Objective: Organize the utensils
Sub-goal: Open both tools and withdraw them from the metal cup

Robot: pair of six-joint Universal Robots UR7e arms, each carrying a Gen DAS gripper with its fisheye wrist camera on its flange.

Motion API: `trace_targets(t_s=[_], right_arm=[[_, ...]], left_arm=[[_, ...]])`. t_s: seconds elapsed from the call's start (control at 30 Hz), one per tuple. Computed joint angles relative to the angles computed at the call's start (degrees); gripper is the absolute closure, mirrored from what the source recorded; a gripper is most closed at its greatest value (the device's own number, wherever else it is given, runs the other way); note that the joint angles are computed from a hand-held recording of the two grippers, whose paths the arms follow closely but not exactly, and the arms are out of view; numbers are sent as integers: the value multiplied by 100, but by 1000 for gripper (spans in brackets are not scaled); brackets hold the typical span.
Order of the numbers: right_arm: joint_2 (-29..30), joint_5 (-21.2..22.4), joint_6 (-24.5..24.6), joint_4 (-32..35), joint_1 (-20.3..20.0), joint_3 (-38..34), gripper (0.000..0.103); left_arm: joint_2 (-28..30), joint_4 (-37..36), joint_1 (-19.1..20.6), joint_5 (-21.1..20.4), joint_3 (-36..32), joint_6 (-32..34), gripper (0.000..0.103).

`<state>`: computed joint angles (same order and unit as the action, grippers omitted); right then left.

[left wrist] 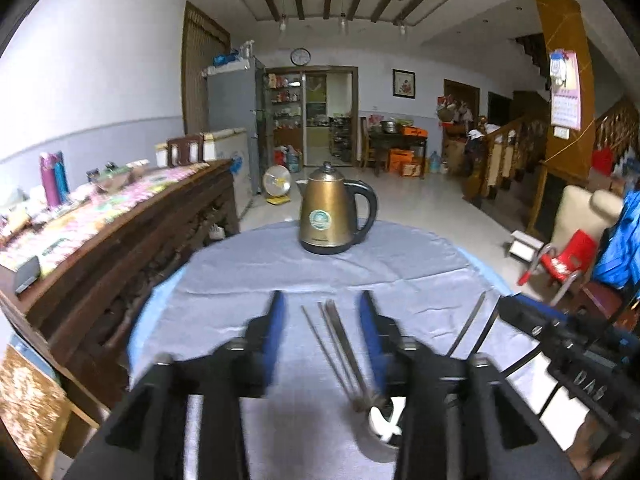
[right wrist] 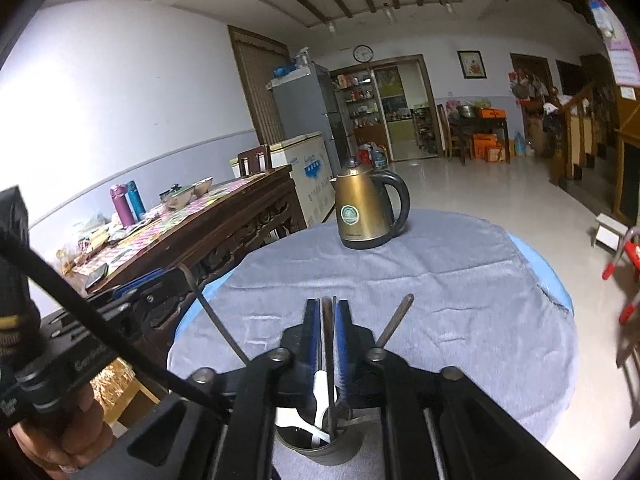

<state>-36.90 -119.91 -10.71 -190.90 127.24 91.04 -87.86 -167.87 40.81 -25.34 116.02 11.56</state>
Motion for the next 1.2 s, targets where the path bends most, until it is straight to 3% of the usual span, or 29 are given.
trace_targets(t_s=[0.27, 0.4, 0.5, 0.57, 0.67, 0.8, 1.03, 1.2], right_arm=[[-115, -65, 71, -306, 62, 157, 82], [-194, -83, 128, -396, 116, 274, 82], [-271, -90, 206, -398, 159, 364, 70], [-304, -112, 247, -448, 188, 417, 49], [-317, -142, 175, -687, 252, 507, 48], [-345, -135, 160, -825, 315, 604, 48], [-398, -156, 148, -982, 367, 717, 48], [-432, -126, 260, -951, 324, 789, 48]], left_arm=[[152, -698, -224, 915, 113, 642, 31], [154, -917, -301, 1252, 172, 784, 28], [173, -1148, -340, 1450, 211, 975, 26], [185, -1321, -359, 1557, 230, 1124, 21], [148, -1451, -374, 1634, 271, 1261, 20], [-154, -452, -397, 1691, 403, 432, 18], [-361, 440, -391, 1673, 482, -332, 16], [-514, 1486, -324, 1638, 494, -1210, 15]])
